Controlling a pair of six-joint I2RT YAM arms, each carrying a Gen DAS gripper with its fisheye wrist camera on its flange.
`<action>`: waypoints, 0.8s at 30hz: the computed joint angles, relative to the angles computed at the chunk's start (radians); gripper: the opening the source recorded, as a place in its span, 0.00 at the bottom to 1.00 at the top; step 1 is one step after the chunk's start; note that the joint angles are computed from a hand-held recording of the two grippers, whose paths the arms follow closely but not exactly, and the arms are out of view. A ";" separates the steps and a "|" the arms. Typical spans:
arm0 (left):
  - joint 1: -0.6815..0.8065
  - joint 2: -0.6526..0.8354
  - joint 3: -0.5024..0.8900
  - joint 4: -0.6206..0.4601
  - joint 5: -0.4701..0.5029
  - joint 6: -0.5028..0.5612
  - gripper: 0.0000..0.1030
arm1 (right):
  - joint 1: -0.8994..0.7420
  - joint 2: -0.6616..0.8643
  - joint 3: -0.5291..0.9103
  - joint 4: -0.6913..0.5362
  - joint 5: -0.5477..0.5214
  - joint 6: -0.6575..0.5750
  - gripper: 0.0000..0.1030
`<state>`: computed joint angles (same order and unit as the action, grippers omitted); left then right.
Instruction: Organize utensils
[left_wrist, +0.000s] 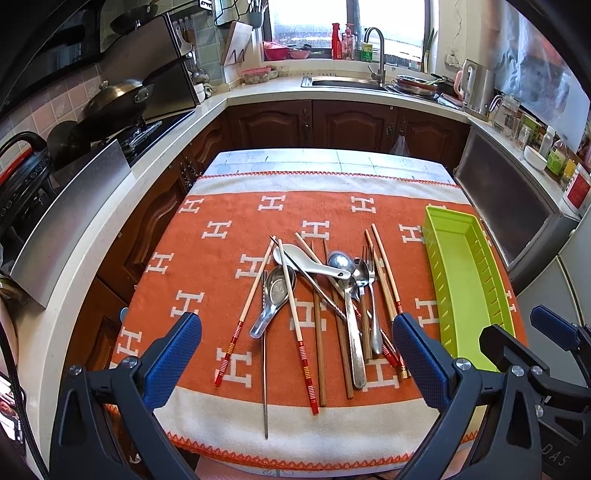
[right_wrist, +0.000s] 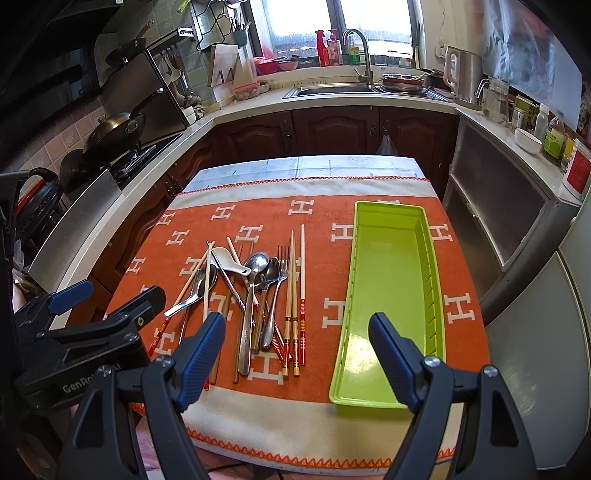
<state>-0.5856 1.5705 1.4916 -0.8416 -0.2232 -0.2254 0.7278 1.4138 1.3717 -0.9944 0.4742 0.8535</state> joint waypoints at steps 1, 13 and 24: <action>0.001 0.000 0.000 -0.001 0.005 0.000 0.99 | 0.000 0.000 0.001 -0.001 -0.001 0.000 0.79; -0.002 -0.003 -0.011 0.008 -0.002 -0.001 0.99 | 0.000 -0.001 0.002 -0.005 -0.002 0.002 0.79; -0.007 -0.016 -0.026 -0.001 -0.010 -0.004 0.99 | 0.009 -0.015 -0.022 0.010 -0.010 0.018 0.79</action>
